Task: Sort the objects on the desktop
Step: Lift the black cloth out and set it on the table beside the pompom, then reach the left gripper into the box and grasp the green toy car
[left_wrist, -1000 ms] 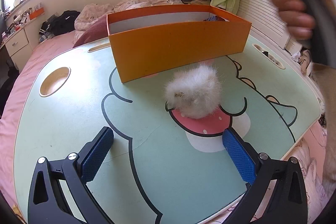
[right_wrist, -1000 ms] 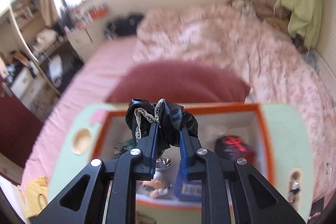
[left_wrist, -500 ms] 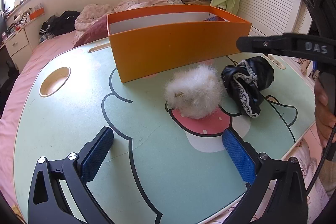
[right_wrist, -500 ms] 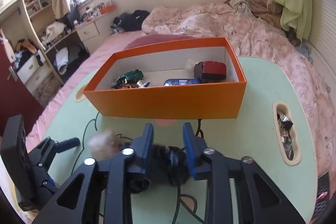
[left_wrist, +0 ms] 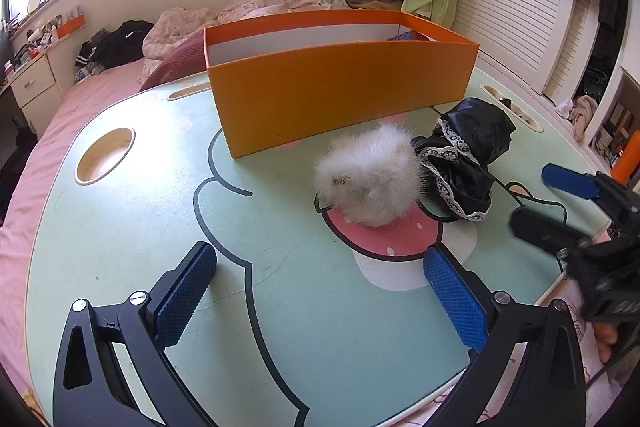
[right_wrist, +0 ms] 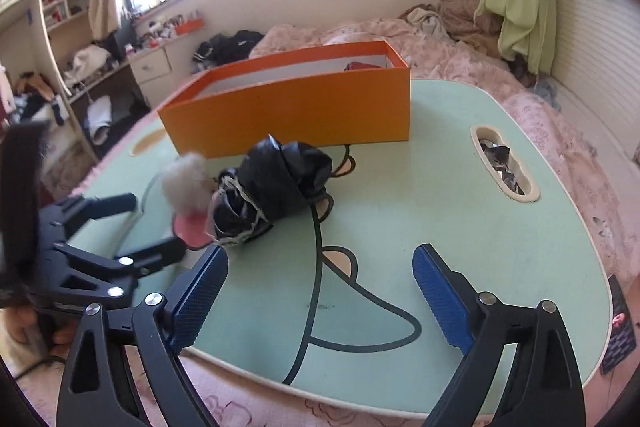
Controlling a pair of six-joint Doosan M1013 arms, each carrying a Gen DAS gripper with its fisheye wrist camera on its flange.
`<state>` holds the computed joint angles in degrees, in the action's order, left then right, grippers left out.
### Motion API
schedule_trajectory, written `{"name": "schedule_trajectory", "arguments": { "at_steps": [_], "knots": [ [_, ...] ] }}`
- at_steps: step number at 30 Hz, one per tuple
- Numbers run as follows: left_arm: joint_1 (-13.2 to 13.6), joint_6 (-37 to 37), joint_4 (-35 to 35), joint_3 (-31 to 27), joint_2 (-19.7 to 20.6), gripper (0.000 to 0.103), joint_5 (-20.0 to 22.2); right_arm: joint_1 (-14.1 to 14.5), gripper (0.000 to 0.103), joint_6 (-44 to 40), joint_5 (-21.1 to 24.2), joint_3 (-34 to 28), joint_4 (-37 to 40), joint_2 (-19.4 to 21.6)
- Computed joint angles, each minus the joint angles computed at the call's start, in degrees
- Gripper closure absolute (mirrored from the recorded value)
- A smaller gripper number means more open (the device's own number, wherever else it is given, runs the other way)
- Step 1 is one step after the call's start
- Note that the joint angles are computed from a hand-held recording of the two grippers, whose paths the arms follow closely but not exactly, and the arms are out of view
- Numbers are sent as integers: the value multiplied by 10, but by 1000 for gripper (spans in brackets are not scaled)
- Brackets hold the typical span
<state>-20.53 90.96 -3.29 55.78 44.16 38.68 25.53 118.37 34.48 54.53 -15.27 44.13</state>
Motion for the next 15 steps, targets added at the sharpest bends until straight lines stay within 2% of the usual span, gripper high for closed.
{"name": "schedule_trajectory", "arguments": {
  "at_steps": [2,4,6,9,12,14,15],
  "knots": [
    [0,-3,3,1,-1,0,-1,10,8,48,7,-1,-69,7],
    [0,-17,11,1,-1,0,-3,17,4,59,27,-13,-108,15],
    [0,-29,19,2,-1,0,-5,19,0,56,27,-16,-111,18],
    [1,-43,19,10,-6,0,-19,19,0,60,23,-14,-114,18],
    [0,-137,85,36,-25,0,-76,17,0,57,21,-14,-113,19],
    [4,-153,76,56,-41,0,-128,18,0,60,19,-12,-116,17],
    [6,-144,57,58,-45,5,-141,18,0,59,18,-12,-115,17]
  ]
}}
